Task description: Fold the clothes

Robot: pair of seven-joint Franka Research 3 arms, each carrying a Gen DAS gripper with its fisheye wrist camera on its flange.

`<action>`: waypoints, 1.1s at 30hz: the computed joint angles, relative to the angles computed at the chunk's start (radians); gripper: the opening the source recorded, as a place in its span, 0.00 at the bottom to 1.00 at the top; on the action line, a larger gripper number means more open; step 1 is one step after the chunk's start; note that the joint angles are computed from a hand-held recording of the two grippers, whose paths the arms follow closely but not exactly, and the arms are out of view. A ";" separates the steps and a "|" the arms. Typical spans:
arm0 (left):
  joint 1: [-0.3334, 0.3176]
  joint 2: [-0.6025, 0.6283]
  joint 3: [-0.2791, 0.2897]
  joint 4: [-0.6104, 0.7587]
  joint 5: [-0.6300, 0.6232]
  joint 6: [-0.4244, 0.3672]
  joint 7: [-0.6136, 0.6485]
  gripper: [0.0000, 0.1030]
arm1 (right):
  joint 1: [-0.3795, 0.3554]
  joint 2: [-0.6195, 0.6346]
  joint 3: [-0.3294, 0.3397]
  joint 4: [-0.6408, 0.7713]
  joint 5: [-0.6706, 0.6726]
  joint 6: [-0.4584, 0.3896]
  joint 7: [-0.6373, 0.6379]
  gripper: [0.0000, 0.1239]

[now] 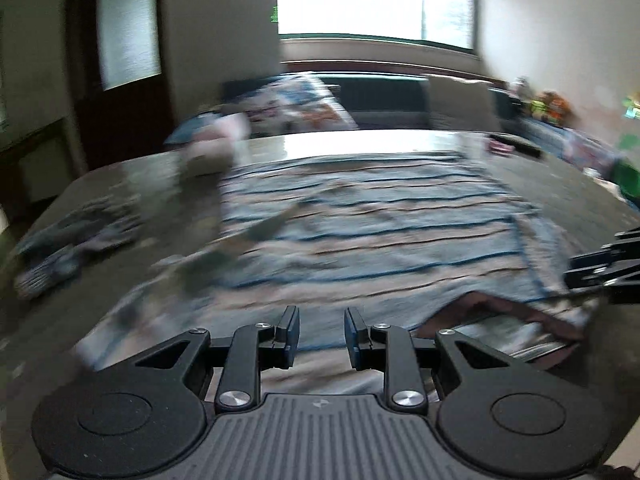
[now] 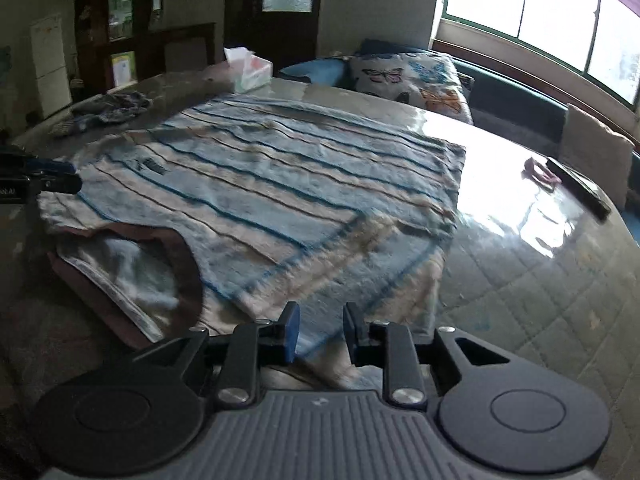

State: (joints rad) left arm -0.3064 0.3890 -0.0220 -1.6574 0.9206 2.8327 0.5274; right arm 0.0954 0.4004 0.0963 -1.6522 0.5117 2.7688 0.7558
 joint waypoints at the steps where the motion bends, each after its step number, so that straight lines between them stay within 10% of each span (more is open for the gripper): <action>1: -0.005 -0.019 0.017 -0.023 0.016 -0.013 -0.035 0.26 | -0.006 -0.001 0.012 0.009 0.007 -0.017 -0.017 0.19; 11: 0.096 -0.115 0.018 -0.146 0.094 -0.083 -0.325 0.29 | 0.051 0.078 0.051 0.194 -0.001 -0.173 -0.080 0.21; 33: 0.153 -0.096 0.045 -0.184 0.006 0.089 -0.391 0.15 | 0.258 0.342 0.087 0.560 -0.085 -0.335 -0.123 0.26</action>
State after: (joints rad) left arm -0.1539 0.2926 0.0234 -1.8413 0.9270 2.9222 0.1362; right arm 0.3536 0.7427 0.1828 -1.0919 0.4264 2.4338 0.6328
